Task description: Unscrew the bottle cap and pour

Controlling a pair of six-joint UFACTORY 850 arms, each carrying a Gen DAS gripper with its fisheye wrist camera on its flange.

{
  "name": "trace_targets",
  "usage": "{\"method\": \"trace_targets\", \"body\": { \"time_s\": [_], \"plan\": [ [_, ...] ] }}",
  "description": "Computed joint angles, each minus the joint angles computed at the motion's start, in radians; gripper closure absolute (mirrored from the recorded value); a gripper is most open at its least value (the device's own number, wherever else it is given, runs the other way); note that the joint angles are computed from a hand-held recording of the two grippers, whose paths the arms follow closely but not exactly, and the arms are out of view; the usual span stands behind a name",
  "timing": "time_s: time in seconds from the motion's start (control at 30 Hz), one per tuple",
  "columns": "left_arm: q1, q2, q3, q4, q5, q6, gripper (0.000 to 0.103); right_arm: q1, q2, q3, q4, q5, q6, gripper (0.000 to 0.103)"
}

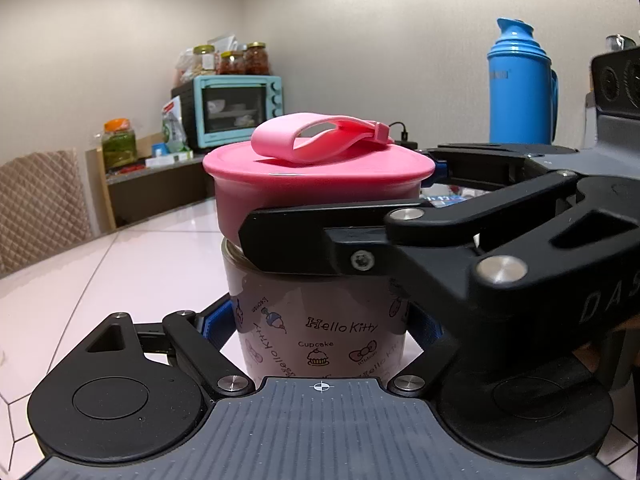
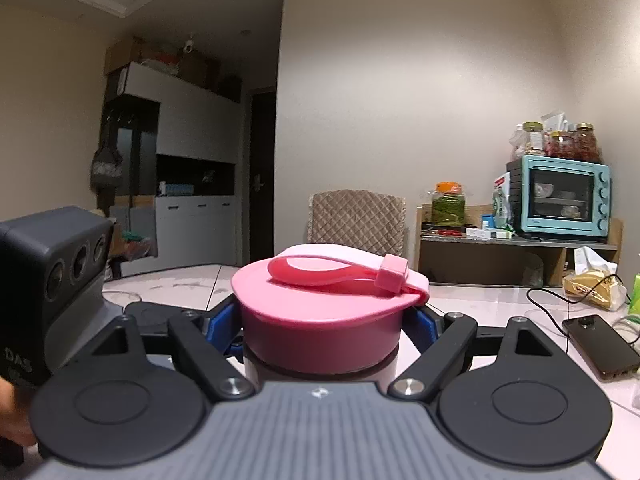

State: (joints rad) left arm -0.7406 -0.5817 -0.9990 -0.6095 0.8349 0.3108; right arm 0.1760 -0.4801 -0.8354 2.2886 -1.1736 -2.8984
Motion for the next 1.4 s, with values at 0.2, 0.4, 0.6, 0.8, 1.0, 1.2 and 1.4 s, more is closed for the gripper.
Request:
{"method": "trace_targets", "body": {
  "time_s": [0.2, 0.4, 0.6, 0.8, 1.0, 1.2, 1.4],
  "plan": [
    [-0.007, 0.001, 0.000, -0.008, 0.001, 0.001, 0.013, -0.041, -0.016, -0.085, -0.215, 0.040, 0.069, 0.018],
    [-0.008, 0.001, 0.001, -0.009, 0.001, 0.002, 0.013, -0.091, -0.088, -0.266, -0.563, 0.015, 0.264, 0.018],
    [-0.015, -0.002, -0.006, -0.018, 0.000, 0.006, 0.013, -0.113, -0.189, -0.434, -0.765, -0.097, 0.420, 0.018],
    [-0.016, 0.000, -0.007, -0.018, -0.003, 0.005, 0.013, -0.116, -0.169, -0.394, -0.709, -0.098, 0.372, 0.014],
    [-0.016, 0.001, -0.006, -0.018, -0.004, 0.005, 0.013, -0.121, -0.110, -0.265, -0.567, -0.079, 0.262, 0.006],
    [-0.016, 0.001, -0.007, -0.019, -0.004, 0.005, 0.013, -0.101, -0.048, -0.145, -0.383, -0.033, 0.166, 0.004],
    [-0.017, 0.000, -0.009, -0.021, -0.004, 0.007, 0.013, -0.069, -0.028, -0.101, -0.260, 0.005, 0.121, 0.003]
  ]
}}
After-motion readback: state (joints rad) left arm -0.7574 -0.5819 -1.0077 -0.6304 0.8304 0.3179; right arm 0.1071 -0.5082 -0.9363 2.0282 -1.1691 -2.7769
